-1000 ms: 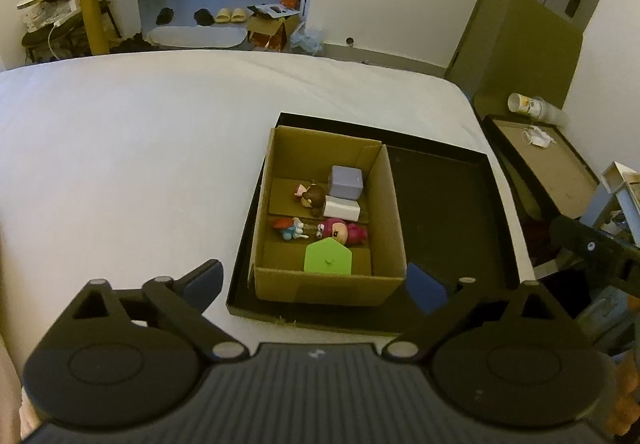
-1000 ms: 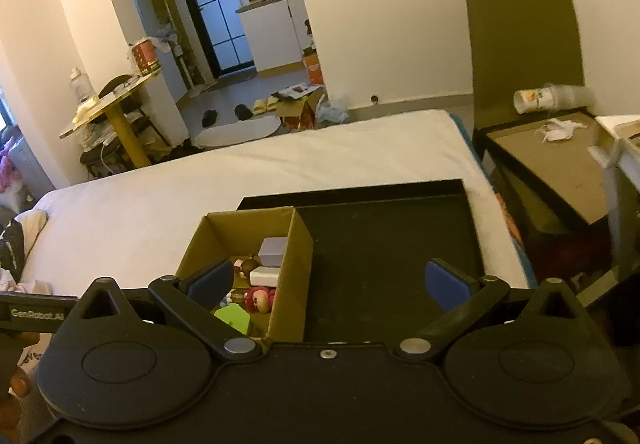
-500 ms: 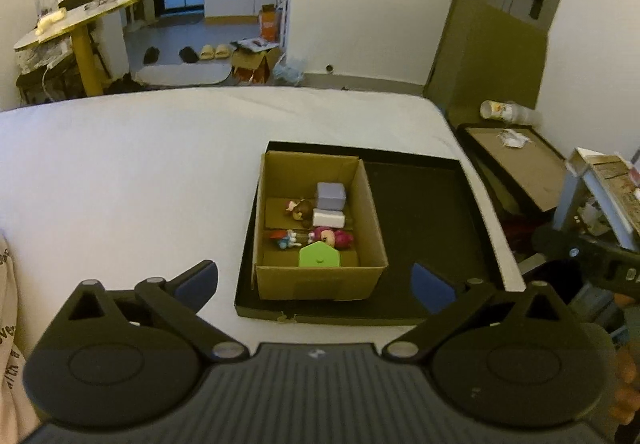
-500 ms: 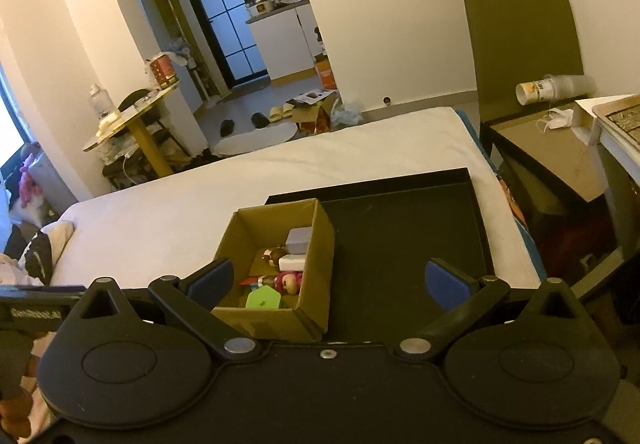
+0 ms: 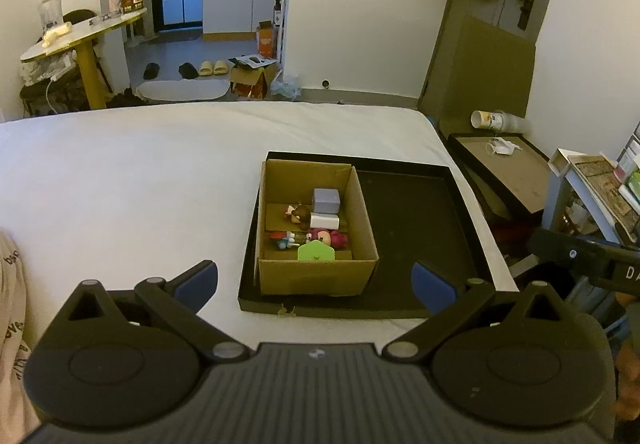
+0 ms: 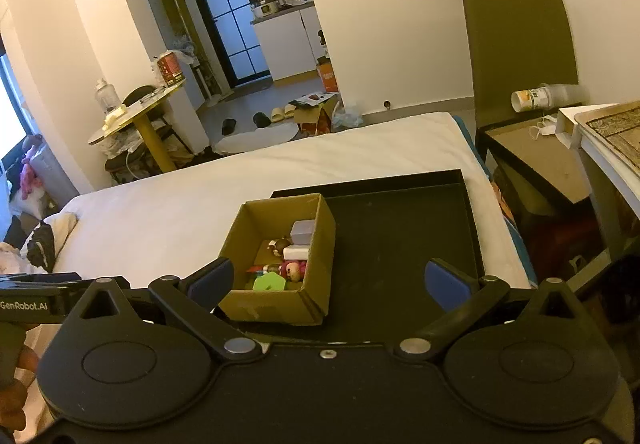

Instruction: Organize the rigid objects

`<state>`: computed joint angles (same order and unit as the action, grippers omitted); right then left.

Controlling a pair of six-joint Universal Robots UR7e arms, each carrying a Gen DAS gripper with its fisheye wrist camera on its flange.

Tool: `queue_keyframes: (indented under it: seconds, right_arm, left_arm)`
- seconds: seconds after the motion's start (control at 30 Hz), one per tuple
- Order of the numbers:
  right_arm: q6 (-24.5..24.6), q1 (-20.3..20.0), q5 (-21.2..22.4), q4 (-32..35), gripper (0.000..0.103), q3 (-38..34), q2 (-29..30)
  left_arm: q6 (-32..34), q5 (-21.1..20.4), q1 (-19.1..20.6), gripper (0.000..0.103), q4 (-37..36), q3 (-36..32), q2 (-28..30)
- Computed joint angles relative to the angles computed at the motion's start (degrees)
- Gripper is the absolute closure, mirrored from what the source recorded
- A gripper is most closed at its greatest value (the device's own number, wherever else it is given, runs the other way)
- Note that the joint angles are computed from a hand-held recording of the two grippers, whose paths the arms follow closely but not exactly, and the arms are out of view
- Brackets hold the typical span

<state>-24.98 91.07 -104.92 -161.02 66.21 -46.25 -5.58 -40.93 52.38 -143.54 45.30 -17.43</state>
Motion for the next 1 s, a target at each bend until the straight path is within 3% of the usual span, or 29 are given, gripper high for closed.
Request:
queue_keyframes:
  seconds: [0.57, 1.0]
  right_arm:
    - [-1.94, 0.98, -1.29, -2.61, 0.000, 5.03, -2.90]
    - [-2.33, 1.29, -2.04, -2.38, 0.000, 6.24, -3.19]
  left_arm:
    - [1.61, 0.39, -0.90, 0.000, -5.34, 6.28, -2.51]
    - [0.09, 1.07, -0.92, 0.000, -5.55, 8.22, -3.54]
